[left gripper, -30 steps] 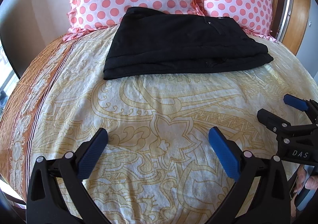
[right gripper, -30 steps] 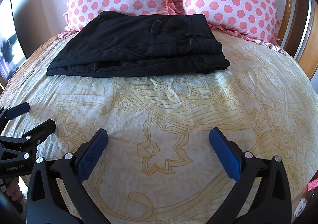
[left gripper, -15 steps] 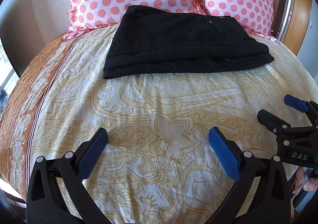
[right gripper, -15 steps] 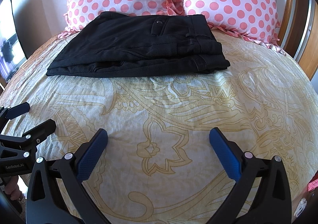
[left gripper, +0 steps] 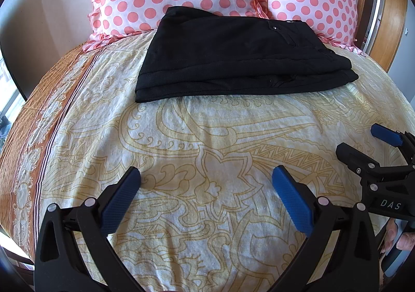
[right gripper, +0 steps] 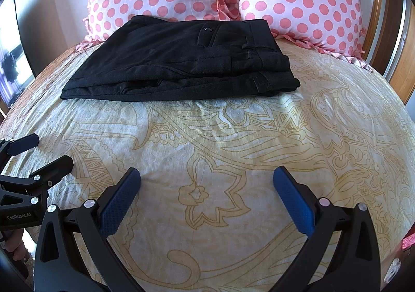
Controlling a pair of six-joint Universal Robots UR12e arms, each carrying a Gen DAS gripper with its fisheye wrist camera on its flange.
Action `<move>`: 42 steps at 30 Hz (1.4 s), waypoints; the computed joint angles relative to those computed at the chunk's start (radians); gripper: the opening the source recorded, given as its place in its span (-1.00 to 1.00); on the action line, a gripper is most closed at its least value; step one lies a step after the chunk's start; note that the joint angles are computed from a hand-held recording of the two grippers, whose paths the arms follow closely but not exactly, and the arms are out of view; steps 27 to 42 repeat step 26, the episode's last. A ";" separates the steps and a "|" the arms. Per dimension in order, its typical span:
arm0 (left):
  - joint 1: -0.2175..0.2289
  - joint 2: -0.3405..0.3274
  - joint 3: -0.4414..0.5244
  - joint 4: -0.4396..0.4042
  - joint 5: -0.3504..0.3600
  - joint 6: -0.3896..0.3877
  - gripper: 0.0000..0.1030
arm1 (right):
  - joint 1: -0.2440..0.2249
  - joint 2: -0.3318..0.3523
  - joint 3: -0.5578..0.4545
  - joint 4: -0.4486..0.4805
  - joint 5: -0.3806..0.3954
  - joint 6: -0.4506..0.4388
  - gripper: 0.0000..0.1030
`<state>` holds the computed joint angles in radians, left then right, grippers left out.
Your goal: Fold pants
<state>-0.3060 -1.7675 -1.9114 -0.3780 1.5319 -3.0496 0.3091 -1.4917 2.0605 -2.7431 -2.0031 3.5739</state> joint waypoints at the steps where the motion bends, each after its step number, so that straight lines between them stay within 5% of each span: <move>1: 0.000 0.000 0.000 0.000 0.000 0.000 0.97 | 0.000 0.000 0.000 0.000 0.000 0.000 0.97; 42: 0.001 -0.001 -0.002 0.006 -0.002 0.001 0.97 | 0.001 0.002 -0.003 -0.001 -0.003 0.003 0.97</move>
